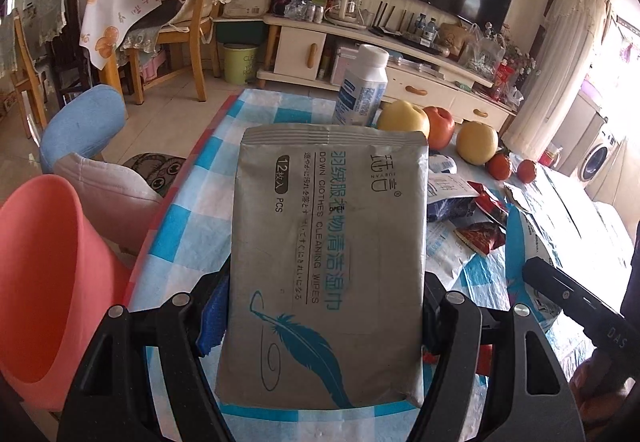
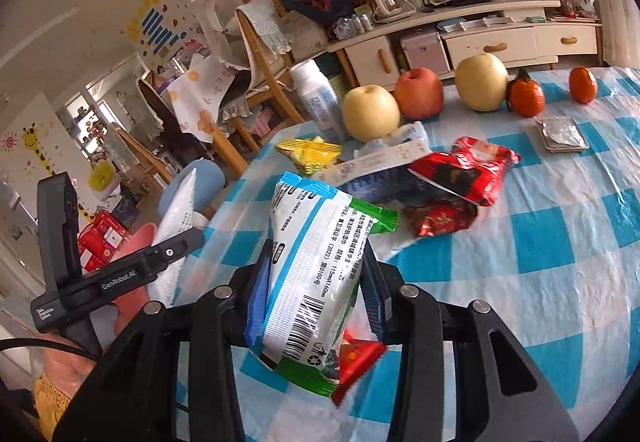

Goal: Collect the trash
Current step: 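Carry both wipes packets over the pink basin and open both tools to drop them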

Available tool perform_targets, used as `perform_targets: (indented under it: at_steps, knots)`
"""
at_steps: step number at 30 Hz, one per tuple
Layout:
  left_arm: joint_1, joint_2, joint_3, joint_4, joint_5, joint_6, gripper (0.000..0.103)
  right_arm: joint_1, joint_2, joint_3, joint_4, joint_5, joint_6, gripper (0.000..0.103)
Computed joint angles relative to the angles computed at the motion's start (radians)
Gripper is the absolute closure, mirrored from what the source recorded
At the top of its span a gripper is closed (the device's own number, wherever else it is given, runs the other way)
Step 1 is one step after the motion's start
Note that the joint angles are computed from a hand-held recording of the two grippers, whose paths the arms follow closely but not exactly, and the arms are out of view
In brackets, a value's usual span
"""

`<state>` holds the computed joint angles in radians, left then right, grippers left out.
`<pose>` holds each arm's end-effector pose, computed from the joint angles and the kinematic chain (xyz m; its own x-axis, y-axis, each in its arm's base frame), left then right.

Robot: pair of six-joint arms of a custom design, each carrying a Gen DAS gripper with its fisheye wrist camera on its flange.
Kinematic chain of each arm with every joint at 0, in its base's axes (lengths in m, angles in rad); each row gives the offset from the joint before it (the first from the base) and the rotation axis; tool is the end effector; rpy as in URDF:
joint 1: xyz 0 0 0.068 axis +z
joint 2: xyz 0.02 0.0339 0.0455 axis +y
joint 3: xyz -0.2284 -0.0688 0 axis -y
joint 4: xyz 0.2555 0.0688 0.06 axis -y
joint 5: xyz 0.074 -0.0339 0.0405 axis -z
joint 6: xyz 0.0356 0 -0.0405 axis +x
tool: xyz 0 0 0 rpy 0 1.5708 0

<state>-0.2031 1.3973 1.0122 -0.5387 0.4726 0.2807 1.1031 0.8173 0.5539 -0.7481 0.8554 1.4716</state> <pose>0.2941 -0.0771 0.2138 -0.6267 0.3809 -0.6798 0.6473 0.7402 -0.1820 0.1041 0.1465 0.1890 -0.4408 0.5751 -0.6892 0.3402 0.8176 0.4646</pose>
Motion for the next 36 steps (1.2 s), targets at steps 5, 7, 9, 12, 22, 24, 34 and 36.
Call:
perform_targets:
  at_steps: [5, 7, 9, 12, 22, 24, 34, 36]
  knots:
    - [0.084, 0.033, 0.064, -0.009, 0.021, -0.027, 0.031, -0.061, 0.178, 0.129, 0.225, -0.052, -0.208, 0.061]
    - [0.130, 0.060, 0.102, -0.011, 0.026, -0.042, 0.031, -0.091, 0.263, 0.197, 0.300, -0.093, -0.293, 0.061]
    - [0.185, 0.097, 0.153, -0.017, 0.037, -0.066, 0.031, -0.120, 0.357, 0.278, 0.363, -0.138, -0.377, 0.061]
    - [0.260, 0.154, 0.228, -0.038, 0.045, -0.090, 0.031, -0.154, 0.509, 0.423, 0.431, -0.210, -0.487, 0.061]
    - [0.461, 0.397, 0.506, -0.115, -0.034, -0.159, 0.030, -0.224, 1.054, 1.032, 0.455, -0.432, -0.713, 0.061]
    - [0.491, 0.456, 0.571, -0.144, -0.040, -0.183, 0.030, -0.235, 1.131, 1.121, 0.448, -0.464, -0.722, 0.061]
    - [0.542, 0.654, 0.776, -0.238, -0.128, -0.258, 0.017, -0.251, 1.299, 1.263, 0.439, -0.512, -0.704, 0.034]
    - [0.543, 0.638, 0.750, -0.202, -0.134, -0.274, 0.017, -0.242, 1.270, 1.224, 0.449, -0.469, -0.717, 0.031]
